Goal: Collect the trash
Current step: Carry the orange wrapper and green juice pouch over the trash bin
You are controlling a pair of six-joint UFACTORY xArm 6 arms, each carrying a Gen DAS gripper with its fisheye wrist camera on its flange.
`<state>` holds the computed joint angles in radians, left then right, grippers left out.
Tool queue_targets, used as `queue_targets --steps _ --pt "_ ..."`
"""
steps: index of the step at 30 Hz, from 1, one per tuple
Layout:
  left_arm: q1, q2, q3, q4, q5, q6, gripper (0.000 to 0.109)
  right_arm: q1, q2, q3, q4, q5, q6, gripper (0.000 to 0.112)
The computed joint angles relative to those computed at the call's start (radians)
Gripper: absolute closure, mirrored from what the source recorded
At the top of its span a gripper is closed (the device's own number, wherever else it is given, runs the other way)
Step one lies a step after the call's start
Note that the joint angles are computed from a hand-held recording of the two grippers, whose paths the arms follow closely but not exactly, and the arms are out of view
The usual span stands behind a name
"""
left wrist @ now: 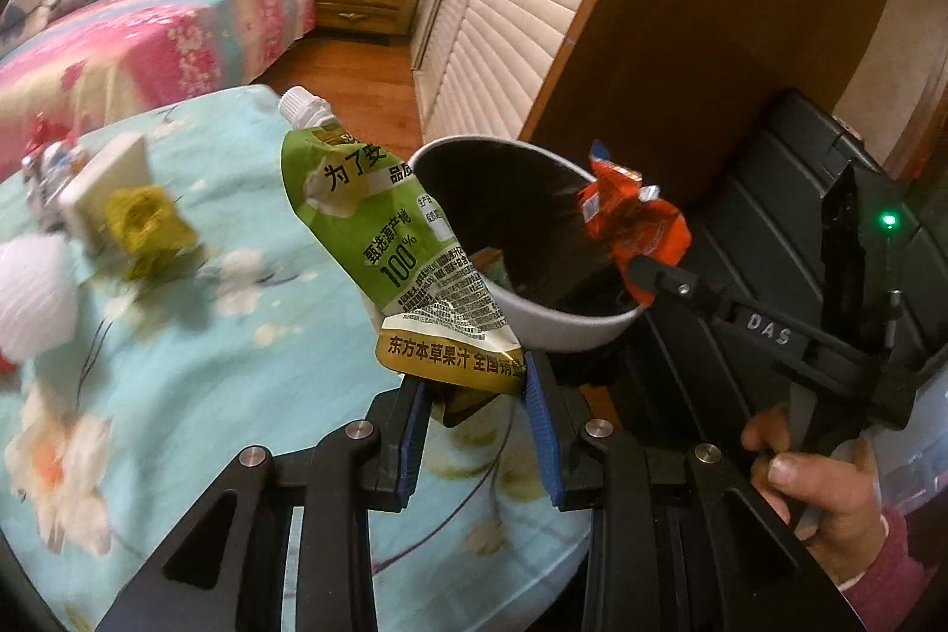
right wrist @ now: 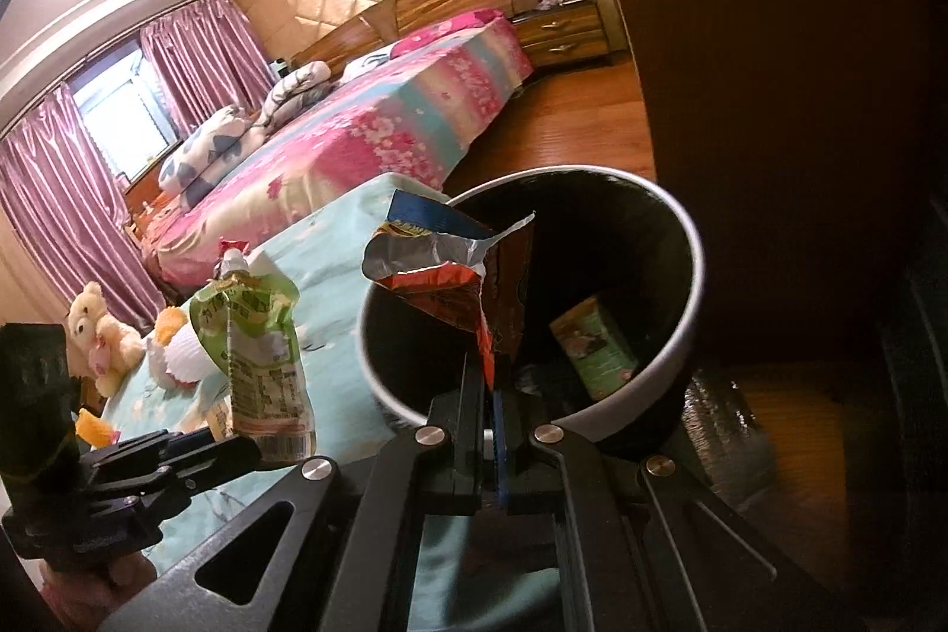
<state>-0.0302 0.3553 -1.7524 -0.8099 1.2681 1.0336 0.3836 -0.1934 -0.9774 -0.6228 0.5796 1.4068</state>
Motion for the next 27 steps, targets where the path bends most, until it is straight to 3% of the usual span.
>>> queue_targets --steps 13,27 --pt "-0.089 0.07 -0.074 0.01 -0.018 -0.044 0.079 -0.043 0.014 0.003 0.042 -0.007 -0.038 0.11" --pt "-0.121 0.088 -0.102 0.027 -0.022 -0.054 0.079 -0.079 0.009 0.012 0.092 -0.015 -0.093 0.11"
